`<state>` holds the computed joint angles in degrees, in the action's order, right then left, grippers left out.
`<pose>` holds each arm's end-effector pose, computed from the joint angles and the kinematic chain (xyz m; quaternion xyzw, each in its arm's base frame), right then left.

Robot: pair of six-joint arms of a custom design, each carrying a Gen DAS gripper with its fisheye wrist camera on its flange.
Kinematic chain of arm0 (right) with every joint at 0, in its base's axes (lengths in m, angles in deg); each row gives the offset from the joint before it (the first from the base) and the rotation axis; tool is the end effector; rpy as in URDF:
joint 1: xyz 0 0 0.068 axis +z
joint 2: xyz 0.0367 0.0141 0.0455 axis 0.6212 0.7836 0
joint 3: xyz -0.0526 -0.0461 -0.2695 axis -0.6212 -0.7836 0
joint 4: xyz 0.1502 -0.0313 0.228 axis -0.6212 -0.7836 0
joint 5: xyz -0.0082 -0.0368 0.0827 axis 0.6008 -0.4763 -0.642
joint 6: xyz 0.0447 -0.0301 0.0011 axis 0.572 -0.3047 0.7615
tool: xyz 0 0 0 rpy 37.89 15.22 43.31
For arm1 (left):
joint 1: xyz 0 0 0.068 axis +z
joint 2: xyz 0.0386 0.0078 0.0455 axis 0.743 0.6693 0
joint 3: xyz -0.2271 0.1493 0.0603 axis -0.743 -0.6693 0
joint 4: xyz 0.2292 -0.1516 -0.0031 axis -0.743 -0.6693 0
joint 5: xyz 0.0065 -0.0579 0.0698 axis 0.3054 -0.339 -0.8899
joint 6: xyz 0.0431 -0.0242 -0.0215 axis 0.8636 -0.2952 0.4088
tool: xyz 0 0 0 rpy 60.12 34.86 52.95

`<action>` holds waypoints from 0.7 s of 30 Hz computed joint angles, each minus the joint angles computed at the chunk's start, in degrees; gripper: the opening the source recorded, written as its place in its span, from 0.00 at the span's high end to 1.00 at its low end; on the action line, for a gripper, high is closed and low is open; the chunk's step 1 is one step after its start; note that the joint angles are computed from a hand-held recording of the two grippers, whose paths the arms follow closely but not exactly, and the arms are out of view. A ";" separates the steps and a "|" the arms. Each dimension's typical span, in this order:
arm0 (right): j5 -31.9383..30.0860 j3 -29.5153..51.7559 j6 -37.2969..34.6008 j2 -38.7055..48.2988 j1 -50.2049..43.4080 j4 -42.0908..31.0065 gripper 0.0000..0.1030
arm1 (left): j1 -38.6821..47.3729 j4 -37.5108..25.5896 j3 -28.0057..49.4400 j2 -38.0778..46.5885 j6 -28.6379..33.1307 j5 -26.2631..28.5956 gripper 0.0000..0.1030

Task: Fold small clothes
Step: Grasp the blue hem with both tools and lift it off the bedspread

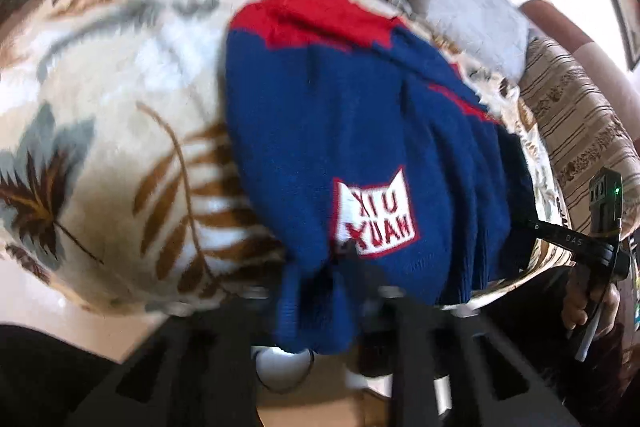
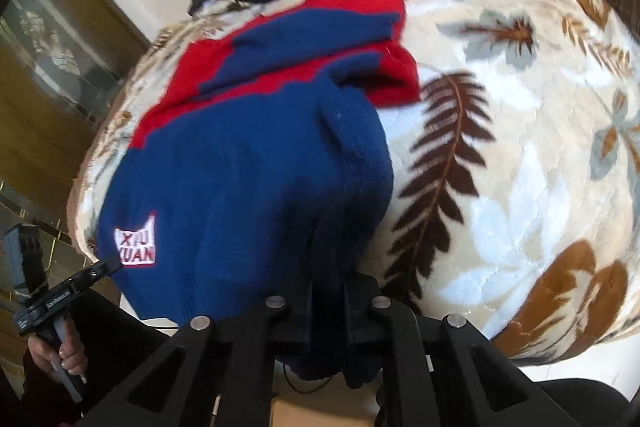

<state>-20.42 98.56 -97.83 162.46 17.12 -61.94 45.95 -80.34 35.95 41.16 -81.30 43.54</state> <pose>0.2312 -0.0727 0.2490 -0.0502 0.9638 0.1687 0.2004 0.1825 -0.0170 0.2127 -0.0856 0.9485 -0.1867 0.2413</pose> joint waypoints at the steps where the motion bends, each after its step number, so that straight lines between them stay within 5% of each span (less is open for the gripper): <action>1: 0.55 -0.06 0.42 0.31 0.55 -0.08 0.84 | -0.70 0.68 0.09 1.34 -0.88 -0.26 0.44; 5: 0.32 -1.33 1.07 -0.57 1.86 0.93 0.78 | -5.03 2.33 1.14 4.78 -4.24 -5.30 0.50; 6: 0.00 -1.66 0.90 -0.85 1.86 1.24 0.78 | -5.72 2.13 1.77 5.20 -5.84 -6.58 0.70; 9: -0.94 -2.70 0.73 -1.58 2.21 2.63 0.82 | -6.25 2.27 2.41 5.06 -7.63 -7.58 0.90; 13: -4.83 -2.31 -1.56 -1.41 -0.25 1.24 0.89 | -6.07 1.73 3.24 3.71 -7.08 -6.85 0.90; 21: -18.95 7.92 -7.77 5.54 -5.43 -13.98 0.89 | 3.49 -5.15 10.42 -0.85 1.55 4.52 0.90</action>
